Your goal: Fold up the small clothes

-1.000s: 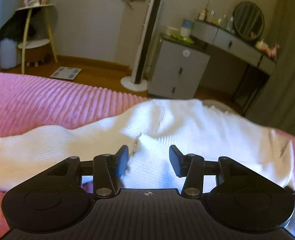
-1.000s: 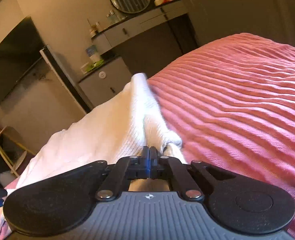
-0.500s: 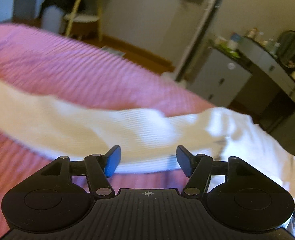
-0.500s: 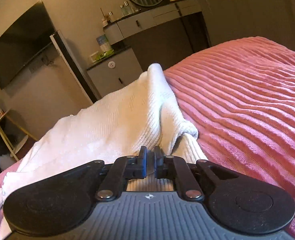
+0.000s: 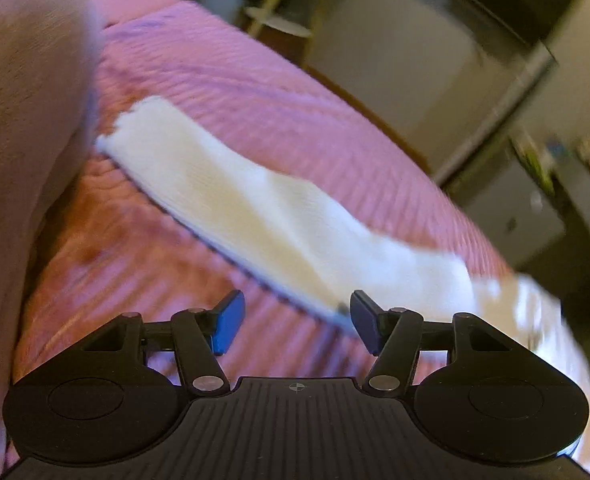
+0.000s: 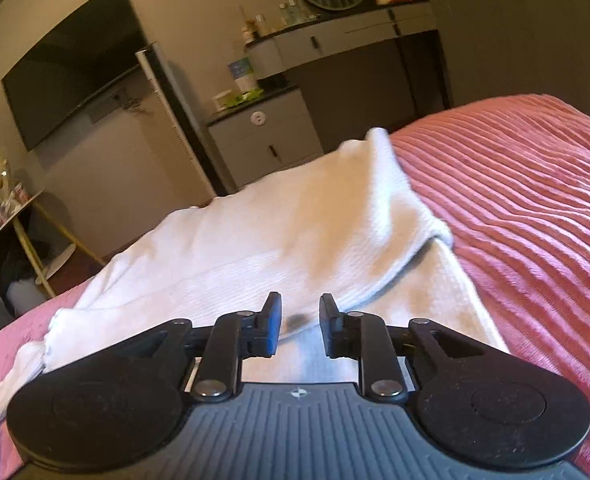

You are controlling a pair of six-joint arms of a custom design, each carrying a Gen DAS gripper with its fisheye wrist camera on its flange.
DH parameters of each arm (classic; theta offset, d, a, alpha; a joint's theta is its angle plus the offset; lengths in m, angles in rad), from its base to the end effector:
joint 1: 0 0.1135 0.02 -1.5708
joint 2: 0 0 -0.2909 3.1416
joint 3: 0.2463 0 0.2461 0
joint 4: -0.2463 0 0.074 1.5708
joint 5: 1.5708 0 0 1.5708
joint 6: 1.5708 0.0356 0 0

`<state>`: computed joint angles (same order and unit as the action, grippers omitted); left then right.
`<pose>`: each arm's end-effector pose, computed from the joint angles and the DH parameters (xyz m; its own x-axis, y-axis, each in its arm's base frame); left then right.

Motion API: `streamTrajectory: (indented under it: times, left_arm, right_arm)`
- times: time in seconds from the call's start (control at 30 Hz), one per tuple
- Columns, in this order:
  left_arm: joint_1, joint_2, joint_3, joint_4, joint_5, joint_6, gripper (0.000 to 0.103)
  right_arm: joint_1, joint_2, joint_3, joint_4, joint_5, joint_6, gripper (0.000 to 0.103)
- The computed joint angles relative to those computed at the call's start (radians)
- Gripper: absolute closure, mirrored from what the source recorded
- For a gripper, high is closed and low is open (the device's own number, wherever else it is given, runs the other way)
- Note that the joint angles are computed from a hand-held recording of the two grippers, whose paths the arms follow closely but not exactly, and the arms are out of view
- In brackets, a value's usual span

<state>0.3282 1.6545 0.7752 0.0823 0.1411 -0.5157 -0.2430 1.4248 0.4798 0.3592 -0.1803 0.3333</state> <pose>0.3037 0.0981 0.1797 -0.4775 -0.6784 -0.5584 -0.5306 0.7292 -0.4321 0.2509 -0.0556 0.1827 -0.4771 0.4499 -0.7550 0.2622 0.8928 0.3663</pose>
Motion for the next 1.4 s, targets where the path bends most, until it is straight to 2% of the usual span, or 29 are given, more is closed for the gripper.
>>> streamTrajectory:
  times: [0.07,0.13,0.17,0.2,0.3,0.4,0.53,0.7,0.83,0.93,1.0,1.13,1.2,1.3,1.37,1.4]
  left_arm:
    - [0.013,0.036,0.024,0.029,-0.006,-0.028,0.042]
    - [0.010,0.065,0.056,0.022,-0.037,-0.046,0.050]
    - [0.005,0.082,0.075,0.020,-0.053,-0.045,0.056]
    - [0.001,0.094,0.091,0.010,-0.076,-0.040,0.070]
    - [0.004,0.104,0.132,-0.037,-0.102,-0.031,0.091]
    - [-0.018,0.049,0.125,-0.030,-0.127,-0.003,0.093]
    - [-0.125,-0.075,0.103,0.029,-0.146,0.137,0.093]
    - [-0.351,-0.171,0.153,0.047,-0.122,0.242,0.093]
    - [-0.572,-0.139,0.211,0.073,-0.157,0.314,0.093]
    - [-0.699,-0.055,0.271,0.025,-0.197,0.330,0.083]
    - [-0.749,-0.007,0.281,-0.001,-0.189,0.332,0.040]
    - [-0.774,-0.008,0.179,0.007,-0.207,0.297,0.038]
    - [-0.746,-0.046,0.112,-0.013,-0.203,0.228,0.031]
    - [-0.707,-0.137,-0.022,-0.052,-0.245,0.167,0.029]
    - [-0.673,-0.160,-0.068,-0.111,-0.283,0.163,0.029]
    - [-0.658,-0.176,-0.103,-0.123,-0.292,0.147,0.028]
  right_arm:
    - [0.021,-0.023,0.001,-0.026,0.009,0.002,0.078]
    - [0.032,-0.041,-0.001,-0.045,0.009,0.008,0.078]
    - [0.037,-0.050,-0.005,-0.050,0.006,0.009,0.078]
    - [0.041,-0.051,-0.007,-0.051,0.004,0.009,0.077]
    - [0.049,-0.047,-0.011,-0.050,0.002,0.007,0.077]
    - [0.039,-0.039,-0.015,-0.034,-0.010,0.013,0.077]
    - [0.016,-0.015,-0.006,-0.024,-0.036,0.021,0.077]
    - [0.004,-0.012,-0.011,-0.010,-0.060,0.029,0.077]
    - [-0.026,-0.012,-0.017,0.005,-0.090,0.041,0.077]
    - [-0.060,-0.003,-0.017,0.009,-0.123,0.055,0.077]
    - [-0.075,0.000,-0.019,0.017,-0.138,0.062,0.077]
    - [-0.099,0.014,-0.021,0.041,-0.182,0.076,0.077]
    - [-0.102,0.027,-0.018,0.052,-0.214,0.096,0.077]
    - [-0.088,0.047,-0.013,0.063,-0.292,0.132,0.075]
    - [-0.049,0.052,-0.004,0.060,-0.320,0.134,0.066]
    - [-0.009,0.043,0.002,0.049,-0.283,0.106,0.064]
